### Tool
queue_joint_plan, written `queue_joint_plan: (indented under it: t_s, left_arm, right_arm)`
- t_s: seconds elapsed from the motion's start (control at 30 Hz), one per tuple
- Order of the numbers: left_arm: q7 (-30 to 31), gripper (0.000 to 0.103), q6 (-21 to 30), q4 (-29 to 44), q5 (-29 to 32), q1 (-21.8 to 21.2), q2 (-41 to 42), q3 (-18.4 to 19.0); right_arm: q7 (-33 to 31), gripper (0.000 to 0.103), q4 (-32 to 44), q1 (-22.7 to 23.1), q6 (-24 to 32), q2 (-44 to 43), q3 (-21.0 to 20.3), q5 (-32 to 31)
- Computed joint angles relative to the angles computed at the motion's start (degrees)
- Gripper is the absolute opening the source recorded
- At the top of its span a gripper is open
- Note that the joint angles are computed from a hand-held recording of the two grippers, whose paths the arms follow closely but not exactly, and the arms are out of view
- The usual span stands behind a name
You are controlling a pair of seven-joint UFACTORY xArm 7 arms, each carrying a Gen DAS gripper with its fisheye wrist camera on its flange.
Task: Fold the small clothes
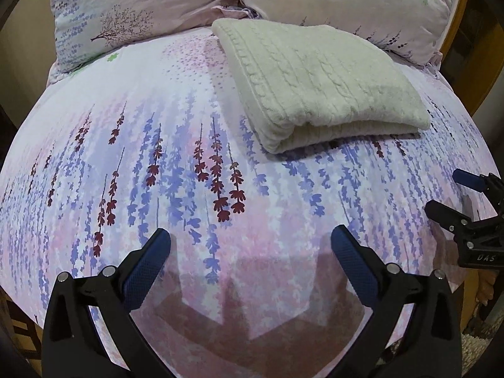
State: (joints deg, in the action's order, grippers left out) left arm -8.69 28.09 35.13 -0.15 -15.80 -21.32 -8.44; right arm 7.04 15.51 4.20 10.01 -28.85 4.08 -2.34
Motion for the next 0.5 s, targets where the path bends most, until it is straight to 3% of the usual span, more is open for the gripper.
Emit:
queue_joint_plan:
  t_s: [0.5]
  left_arm:
    - [-0.4, 0.102, 0.2, 0.8, 2.0, 0.9, 1.2, -0.6]
  right_arm:
    - [0.4, 0.101, 0.3, 0.1, 1.0, -0.1, 0.1, -0.2]
